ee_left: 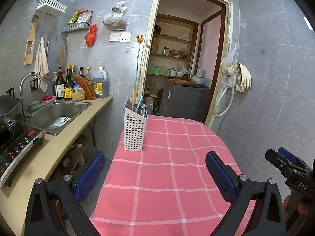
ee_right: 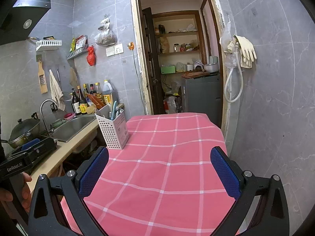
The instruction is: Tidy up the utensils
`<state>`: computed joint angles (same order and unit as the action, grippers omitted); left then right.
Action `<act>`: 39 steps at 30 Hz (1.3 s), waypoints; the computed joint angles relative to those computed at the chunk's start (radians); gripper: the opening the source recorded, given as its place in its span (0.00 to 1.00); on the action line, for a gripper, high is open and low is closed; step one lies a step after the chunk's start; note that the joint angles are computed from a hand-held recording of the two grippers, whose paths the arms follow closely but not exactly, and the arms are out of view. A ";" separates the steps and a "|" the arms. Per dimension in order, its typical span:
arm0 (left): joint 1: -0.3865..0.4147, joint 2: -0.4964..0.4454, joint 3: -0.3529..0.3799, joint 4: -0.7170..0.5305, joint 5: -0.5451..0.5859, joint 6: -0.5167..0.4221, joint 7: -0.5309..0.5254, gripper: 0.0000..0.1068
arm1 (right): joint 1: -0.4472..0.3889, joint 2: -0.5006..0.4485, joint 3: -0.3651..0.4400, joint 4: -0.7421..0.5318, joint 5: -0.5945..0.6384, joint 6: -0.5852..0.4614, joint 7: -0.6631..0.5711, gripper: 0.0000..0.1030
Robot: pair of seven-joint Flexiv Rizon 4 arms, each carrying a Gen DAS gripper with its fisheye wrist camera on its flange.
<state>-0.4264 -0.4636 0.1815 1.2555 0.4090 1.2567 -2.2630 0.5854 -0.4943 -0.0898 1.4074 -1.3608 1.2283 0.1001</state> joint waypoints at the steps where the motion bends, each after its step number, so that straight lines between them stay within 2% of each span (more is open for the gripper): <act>1: 0.000 0.000 0.000 0.000 0.000 -0.001 -0.001 0.96 | -0.003 0.000 0.000 0.000 0.001 0.003 -0.002 0.99; 39: 0.006 -0.026 -0.012 -0.022 -0.026 -0.007 0.023 0.96 | -0.002 -0.004 0.000 0.015 0.003 0.017 0.011 0.99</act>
<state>-0.4207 -0.4895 0.1699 1.2332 0.3826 1.2500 -2.2399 0.5833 -0.4980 -0.0902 1.4227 -1.3579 1.2453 0.1107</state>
